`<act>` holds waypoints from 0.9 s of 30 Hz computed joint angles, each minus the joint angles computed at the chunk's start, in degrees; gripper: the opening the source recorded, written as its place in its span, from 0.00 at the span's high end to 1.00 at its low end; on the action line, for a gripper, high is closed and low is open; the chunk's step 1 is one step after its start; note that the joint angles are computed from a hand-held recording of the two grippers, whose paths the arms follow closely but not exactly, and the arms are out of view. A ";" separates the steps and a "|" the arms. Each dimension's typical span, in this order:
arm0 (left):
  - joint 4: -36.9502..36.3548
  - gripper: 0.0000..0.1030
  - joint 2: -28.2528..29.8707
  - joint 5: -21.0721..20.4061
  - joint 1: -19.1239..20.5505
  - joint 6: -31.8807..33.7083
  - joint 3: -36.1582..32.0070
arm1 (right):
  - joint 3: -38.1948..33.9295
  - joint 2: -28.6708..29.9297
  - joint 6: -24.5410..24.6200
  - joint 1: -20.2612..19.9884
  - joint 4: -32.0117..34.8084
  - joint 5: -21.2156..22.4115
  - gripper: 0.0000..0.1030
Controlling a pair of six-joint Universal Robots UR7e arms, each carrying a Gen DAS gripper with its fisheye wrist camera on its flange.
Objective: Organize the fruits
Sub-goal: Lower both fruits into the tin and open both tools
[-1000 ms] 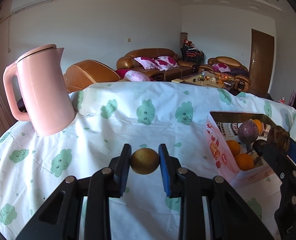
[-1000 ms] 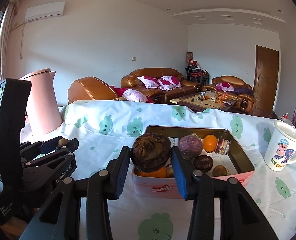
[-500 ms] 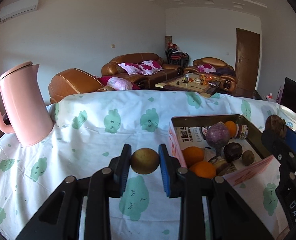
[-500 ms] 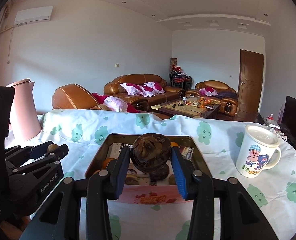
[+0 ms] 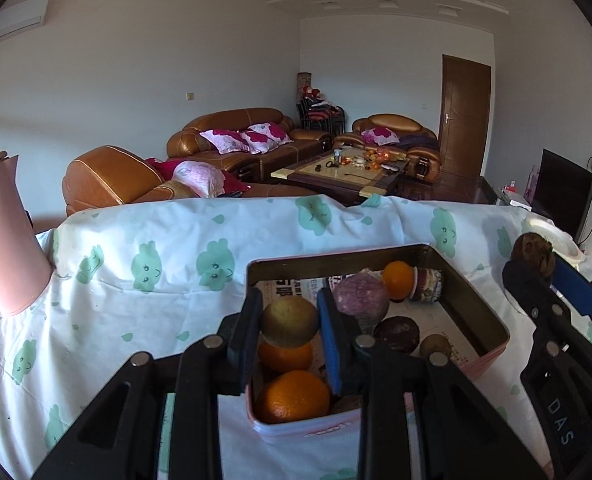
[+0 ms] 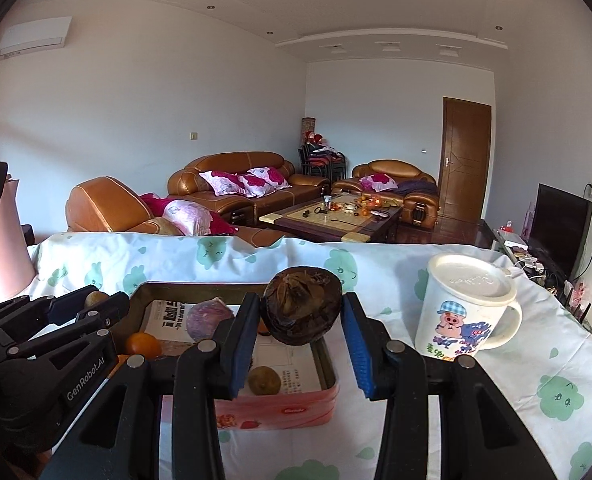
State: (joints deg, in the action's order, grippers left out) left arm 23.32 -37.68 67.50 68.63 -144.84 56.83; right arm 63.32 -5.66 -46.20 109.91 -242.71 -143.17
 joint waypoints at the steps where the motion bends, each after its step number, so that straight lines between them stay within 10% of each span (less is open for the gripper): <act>1: 0.66 0.71 0.71 -0.03 -0.09 -0.38 -0.88 | -0.61 0.12 -0.65 -0.18 -0.07 -0.23 0.57; 14: 11.43 0.71 9.95 -1.80 0.80 -4.11 -15.92 | -1.66 -1.64 10.19 -3.62 16.86 1.51 0.57; 27: 18.55 0.72 14.46 -2.81 1.28 -6.38 -23.93 | 7.74 -9.05 24.88 -6.71 36.46 13.11 0.56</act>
